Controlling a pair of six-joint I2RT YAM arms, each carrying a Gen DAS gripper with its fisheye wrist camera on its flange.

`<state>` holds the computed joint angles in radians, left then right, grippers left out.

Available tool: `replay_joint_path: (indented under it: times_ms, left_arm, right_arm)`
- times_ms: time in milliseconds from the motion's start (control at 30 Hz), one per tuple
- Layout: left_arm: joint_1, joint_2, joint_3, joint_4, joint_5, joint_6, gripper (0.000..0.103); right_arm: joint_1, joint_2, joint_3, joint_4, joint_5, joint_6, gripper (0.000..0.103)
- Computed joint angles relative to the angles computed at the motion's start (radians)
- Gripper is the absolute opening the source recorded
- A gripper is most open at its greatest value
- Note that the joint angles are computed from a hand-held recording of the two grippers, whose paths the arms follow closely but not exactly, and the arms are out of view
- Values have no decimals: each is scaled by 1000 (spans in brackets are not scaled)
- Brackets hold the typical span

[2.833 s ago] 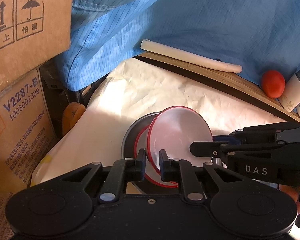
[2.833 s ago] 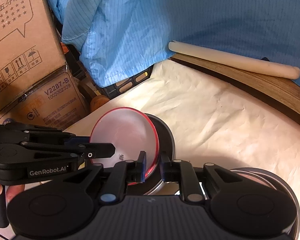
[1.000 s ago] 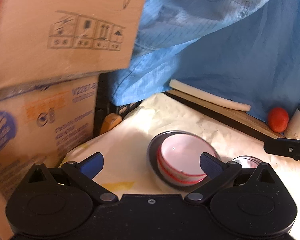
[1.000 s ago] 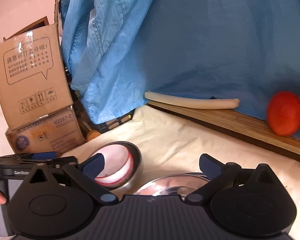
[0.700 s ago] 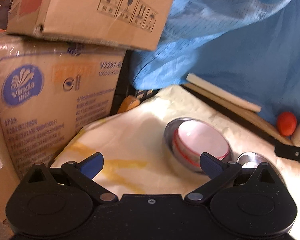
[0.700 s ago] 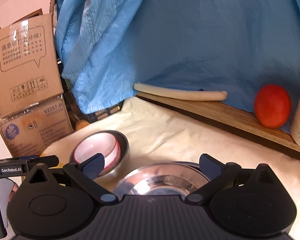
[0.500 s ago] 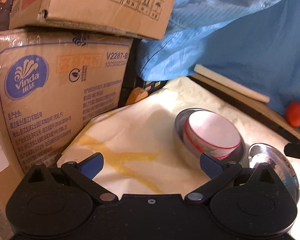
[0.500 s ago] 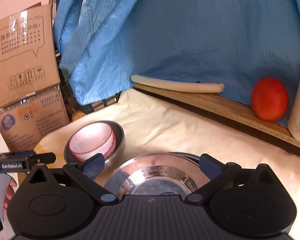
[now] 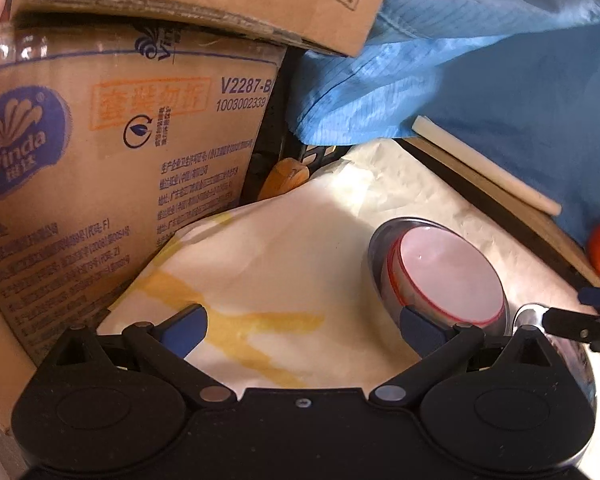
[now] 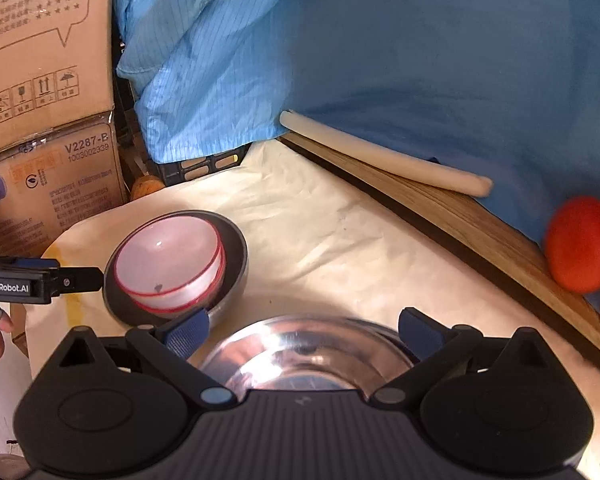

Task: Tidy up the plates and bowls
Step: 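Move both grippers to the rim of the steel bowl holding the white bowls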

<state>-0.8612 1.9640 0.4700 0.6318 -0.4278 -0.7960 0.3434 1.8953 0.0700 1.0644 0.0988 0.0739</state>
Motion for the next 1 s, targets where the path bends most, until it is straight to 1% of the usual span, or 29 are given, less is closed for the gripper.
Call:
replay_joint_path:
  times_ms: [233,367,433,467,533,600,633,733,833,900,1000]
  left_arm:
    - [12,41,18,38,22,-28,102]
    - [23,55,31,38,44,-21,102]
    - [33,55,25,50,57,-11,100]
    - [38,55,19,62,61,-6,97]
    - [44,54,12,76,68,-5,95]
    - [48,53,10,79,68,-2,90]
    - [49,52,9,79,71,3,89]
    - [58,53,6,97,93,-1,83]
    - [68,62,5,122,123,-9,71]
    - [72,61,11,121,140,-15,61]
    - [74,61,23,112,160,-24,50]
  right_arm:
    - [-29,14,69,-72,-32,-27,103]
    - [-38,24,87,-85,-40,-35,103]
    - [-42,28,94,-92,-43,-39,103]
    - [-43,30,100,-98,-43,-40,103]
    - [-50,32,111,-112,-45,-45,103]
    - [-56,35,123,-128,-49,-49,103]
    - [-58,37,129,-135,-51,-51,103]
    - [-58,38,149,-164,-50,-58,103]
    - [-56,36,172,-198,-42,-61,103]
    - [-48,28,192,-240,-27,-57,103]
    - [-41,8,227,-320,-20,-53,103]
